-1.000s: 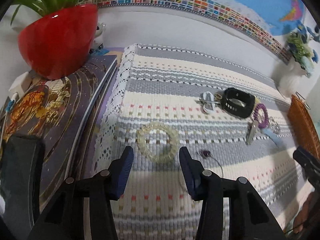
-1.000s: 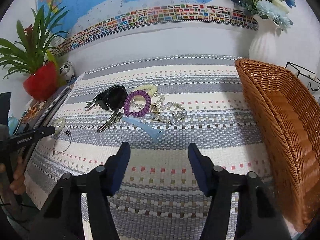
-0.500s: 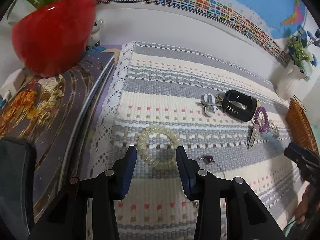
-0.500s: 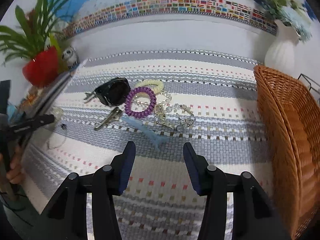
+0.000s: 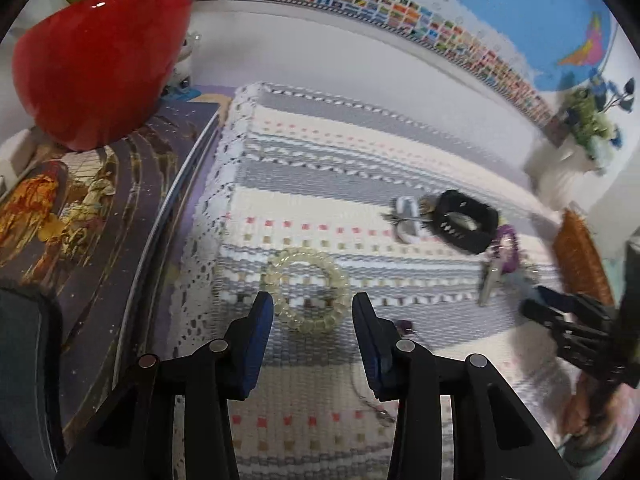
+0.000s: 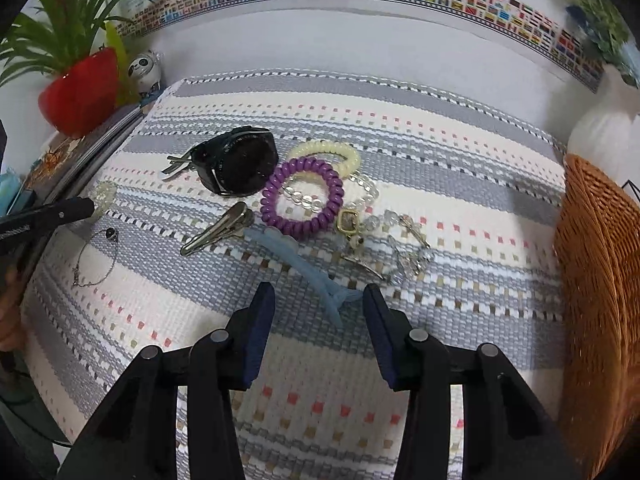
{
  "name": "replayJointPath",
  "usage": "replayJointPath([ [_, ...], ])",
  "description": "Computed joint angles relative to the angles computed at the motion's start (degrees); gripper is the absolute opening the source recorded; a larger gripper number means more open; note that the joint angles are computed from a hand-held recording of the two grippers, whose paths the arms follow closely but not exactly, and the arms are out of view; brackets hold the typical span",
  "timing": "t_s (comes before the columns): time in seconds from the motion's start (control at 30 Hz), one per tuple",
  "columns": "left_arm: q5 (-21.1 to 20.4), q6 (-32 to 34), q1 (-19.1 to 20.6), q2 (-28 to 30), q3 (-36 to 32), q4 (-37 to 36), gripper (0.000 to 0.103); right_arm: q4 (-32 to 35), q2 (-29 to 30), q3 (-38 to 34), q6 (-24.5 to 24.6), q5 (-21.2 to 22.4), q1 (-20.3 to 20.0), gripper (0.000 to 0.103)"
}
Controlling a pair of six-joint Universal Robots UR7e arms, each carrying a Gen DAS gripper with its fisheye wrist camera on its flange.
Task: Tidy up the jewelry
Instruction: 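Close the left tool on the pale beaded bracelet while the right tool grasps the light blue hair clip, then carry the bracelet and blue clip into the wicker basket while both tools open to release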
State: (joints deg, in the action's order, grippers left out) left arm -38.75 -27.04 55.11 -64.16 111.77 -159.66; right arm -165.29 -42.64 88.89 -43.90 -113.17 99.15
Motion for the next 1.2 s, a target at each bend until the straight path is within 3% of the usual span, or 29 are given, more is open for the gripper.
replayJointPath([
  [0.17,3.1,-1.5,0.7,1.0,-2.8,4.7,0.042,-0.7,-0.2,1.1,-2.6,0.2,0.4,0.023],
  [0.27,5.4,-1.7,1.1,2.5,-4.4,7.0,0.03,-0.1,-1.2,2.6,-3.7,0.7,0.5,0.023],
  [0.33,6.8,-1.7,0.9,3.0,-4.9,8.0,0.013,0.7,-1.9,3.5,-3.6,1.4,0.4,0.023],
  [0.53,8.5,0.8,0.7,4.2,-4.9,6.0,0.01,3.9,-2.1,2.3,-2.2,2.7,0.1,0.026],
  [0.83,4.5,5.2,0.7,4.1,-3.9,0.1,0.009,1.9,0.0,1.0,-4.2,1.1,1.2,0.03],
  [0.93,3.4,6.0,0.5,3.9,-3.5,-1.2,0.009,-0.2,0.4,1.9,-5.9,-0.1,1.8,0.024],
  [1.2,1.1,9.2,-2.2,2.4,-1.2,-6.0,0.009,-4.6,-3.3,7.5,-5.0,0.7,2.1,0.023],
])
